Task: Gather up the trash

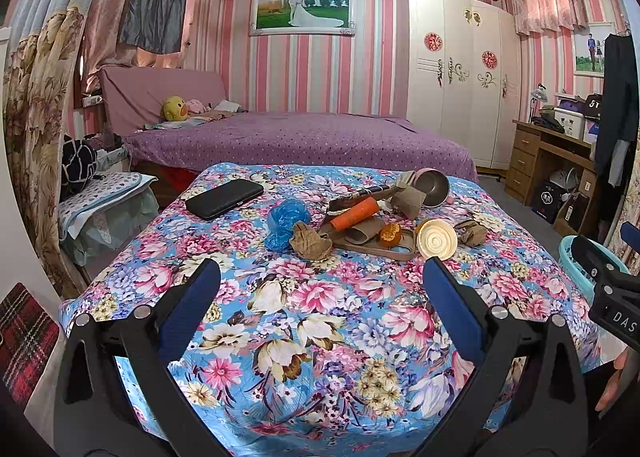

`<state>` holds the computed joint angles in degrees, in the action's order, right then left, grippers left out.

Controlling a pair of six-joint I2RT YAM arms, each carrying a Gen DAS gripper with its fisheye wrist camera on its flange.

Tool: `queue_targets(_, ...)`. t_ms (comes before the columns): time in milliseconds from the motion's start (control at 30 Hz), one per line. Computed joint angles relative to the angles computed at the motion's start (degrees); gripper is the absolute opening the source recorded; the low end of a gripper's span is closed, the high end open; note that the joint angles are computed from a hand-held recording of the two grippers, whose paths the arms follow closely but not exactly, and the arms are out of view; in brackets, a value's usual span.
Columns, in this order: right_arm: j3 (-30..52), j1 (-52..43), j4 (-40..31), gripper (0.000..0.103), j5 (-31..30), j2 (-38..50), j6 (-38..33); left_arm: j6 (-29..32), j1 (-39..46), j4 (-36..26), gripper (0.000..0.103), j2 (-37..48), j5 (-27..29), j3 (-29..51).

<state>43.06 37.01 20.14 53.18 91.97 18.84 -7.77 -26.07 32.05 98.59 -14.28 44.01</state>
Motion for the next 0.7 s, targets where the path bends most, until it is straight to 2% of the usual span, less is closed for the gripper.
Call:
queue_targets(367, -0.09, -0.32, -0.11, 0.099, -0.51, -0.22, 0.10, -0.63, 0.18, -1.09, 0.098, 0.80, 0.19, 1.31)
queue_targets(467, 0.26, -1.51, 0.11, 0.099, -2.34, -0.10, 0.36, -0.72, 0.39, -2.22, 0.098, 1.25, 0.63, 2.78)
queue_targets(700, 2.88, -4.85, 2.30, 0.099, -4.50, 0.33, -4.24, 0.35, 0.54, -4.93, 0.098, 1.92, 0.69, 7.48)
